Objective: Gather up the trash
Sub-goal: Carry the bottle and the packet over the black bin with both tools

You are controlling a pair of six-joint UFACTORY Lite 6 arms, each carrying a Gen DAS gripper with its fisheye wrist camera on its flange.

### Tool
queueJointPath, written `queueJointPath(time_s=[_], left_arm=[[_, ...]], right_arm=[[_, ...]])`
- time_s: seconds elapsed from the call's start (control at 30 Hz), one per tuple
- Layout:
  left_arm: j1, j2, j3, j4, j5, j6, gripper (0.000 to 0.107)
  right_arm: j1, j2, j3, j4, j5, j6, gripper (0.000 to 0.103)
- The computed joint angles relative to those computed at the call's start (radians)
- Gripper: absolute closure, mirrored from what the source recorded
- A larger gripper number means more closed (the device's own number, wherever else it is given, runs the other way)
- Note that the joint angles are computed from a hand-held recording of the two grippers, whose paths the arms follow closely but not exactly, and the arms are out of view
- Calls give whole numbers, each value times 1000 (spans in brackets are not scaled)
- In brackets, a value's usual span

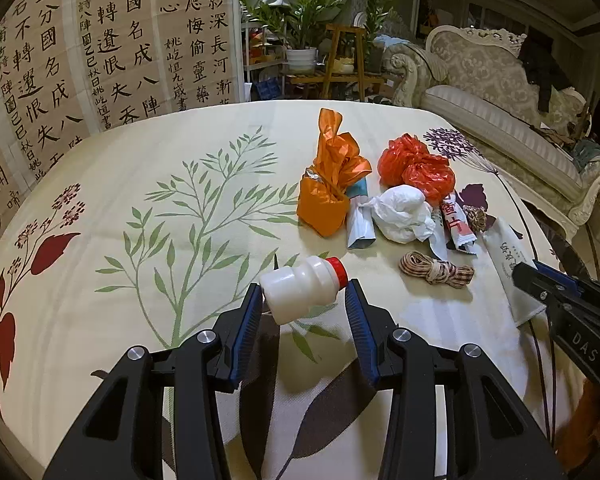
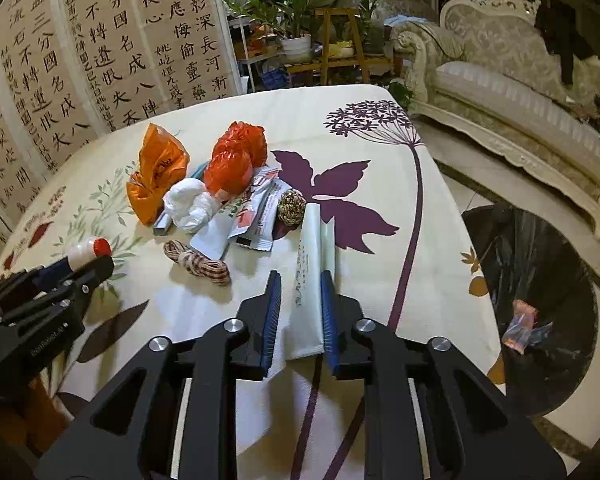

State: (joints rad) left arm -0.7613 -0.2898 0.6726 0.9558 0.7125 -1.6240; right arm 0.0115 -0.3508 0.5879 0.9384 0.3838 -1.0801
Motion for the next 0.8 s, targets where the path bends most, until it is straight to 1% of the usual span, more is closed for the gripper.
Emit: queueJointPath(time_s=[0.23,0.4,0.47,0.57,0.67,0.8], left_arm=[[-18,28,30,8,4,-8,64],[-68,78,86,25,18,-31,64],[-86,108,120,29,18,-33,64],[-122,168,184,45,16,-42,64],[-167,250,272,63,12,-49,64],[-204,365,405,68,-5,-35,64]], right_arm=[[-81,-7,10,63,67,-87,98],[-199,-19,31,93,133,-150,98],[-250,-16,43,104,156,-177,98],[-371,2,69,134,203,-248,98],[-469,35,95,161,231,-308,98],[-599,127,156,207,253,-402,98]])
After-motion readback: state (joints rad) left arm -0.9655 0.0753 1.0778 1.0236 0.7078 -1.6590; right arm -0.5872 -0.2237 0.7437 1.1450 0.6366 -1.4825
